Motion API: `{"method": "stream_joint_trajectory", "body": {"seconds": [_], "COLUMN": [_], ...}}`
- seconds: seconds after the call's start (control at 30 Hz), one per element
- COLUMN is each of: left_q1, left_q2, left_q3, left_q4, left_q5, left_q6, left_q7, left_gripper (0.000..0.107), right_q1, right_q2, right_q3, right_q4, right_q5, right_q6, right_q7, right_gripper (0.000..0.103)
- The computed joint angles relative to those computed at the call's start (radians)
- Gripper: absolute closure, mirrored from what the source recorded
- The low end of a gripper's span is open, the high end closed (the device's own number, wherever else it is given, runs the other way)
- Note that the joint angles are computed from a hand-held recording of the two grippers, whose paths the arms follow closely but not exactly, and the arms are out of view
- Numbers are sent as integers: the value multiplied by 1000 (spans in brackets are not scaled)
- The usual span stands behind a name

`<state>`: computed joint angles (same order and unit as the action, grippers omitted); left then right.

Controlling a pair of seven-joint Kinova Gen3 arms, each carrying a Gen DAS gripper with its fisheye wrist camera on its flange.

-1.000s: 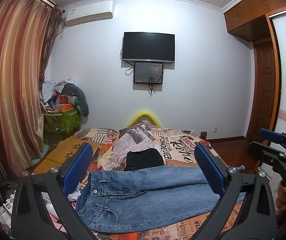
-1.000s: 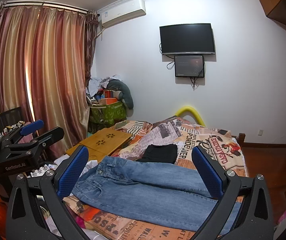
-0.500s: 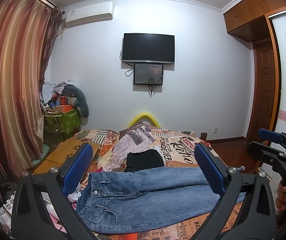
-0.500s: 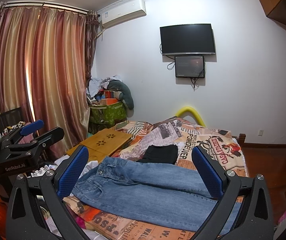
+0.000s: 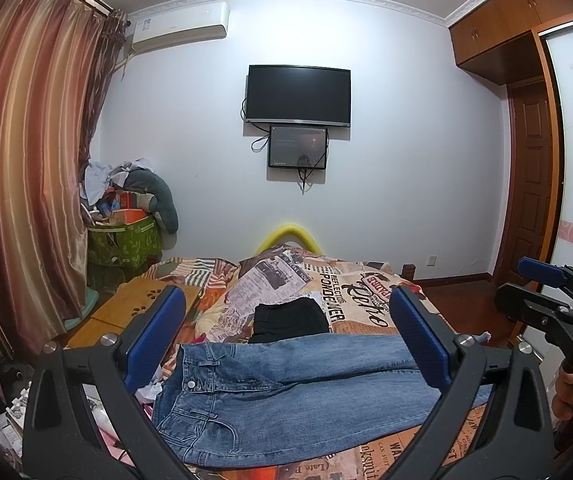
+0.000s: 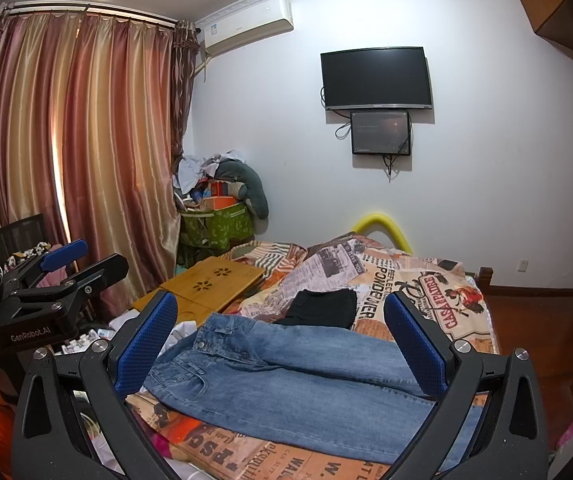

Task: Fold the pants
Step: 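Lower both tools onto the jeans waistband and close both grippers on it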

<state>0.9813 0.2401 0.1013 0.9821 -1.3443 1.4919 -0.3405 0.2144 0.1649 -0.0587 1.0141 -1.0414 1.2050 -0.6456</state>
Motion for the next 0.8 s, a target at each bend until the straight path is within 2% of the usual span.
{"method": "stream_joint_trajectory", "body": {"seconds": [0.27,0.4,0.67,0.8], "left_q1": [-41,-90,-220,-336], "left_q2": [-2,-7,16,-5], "left_q3": [-6,-13,-54,-66], "left_q4": [-1,4,11,45], "left_q5": [52,99,192,315], "left_q6": [-32,-65,-92,-201], "left_q7": [-11,-28,-120,-161], "left_gripper": [5,5,5,5], "right_q1": [-13,-28,-48,-53], "right_q2": [21,46,141,203], "right_q3": [-8,-15,-26,-25], "right_q4": [-22,-41,-123,-188], "right_q5": [30,85,277,381], "right_q6": [0,-32,-104,-136], "right_q7": [-25,-43,-143,-230], "right_gripper": [0,0,0,0]}}
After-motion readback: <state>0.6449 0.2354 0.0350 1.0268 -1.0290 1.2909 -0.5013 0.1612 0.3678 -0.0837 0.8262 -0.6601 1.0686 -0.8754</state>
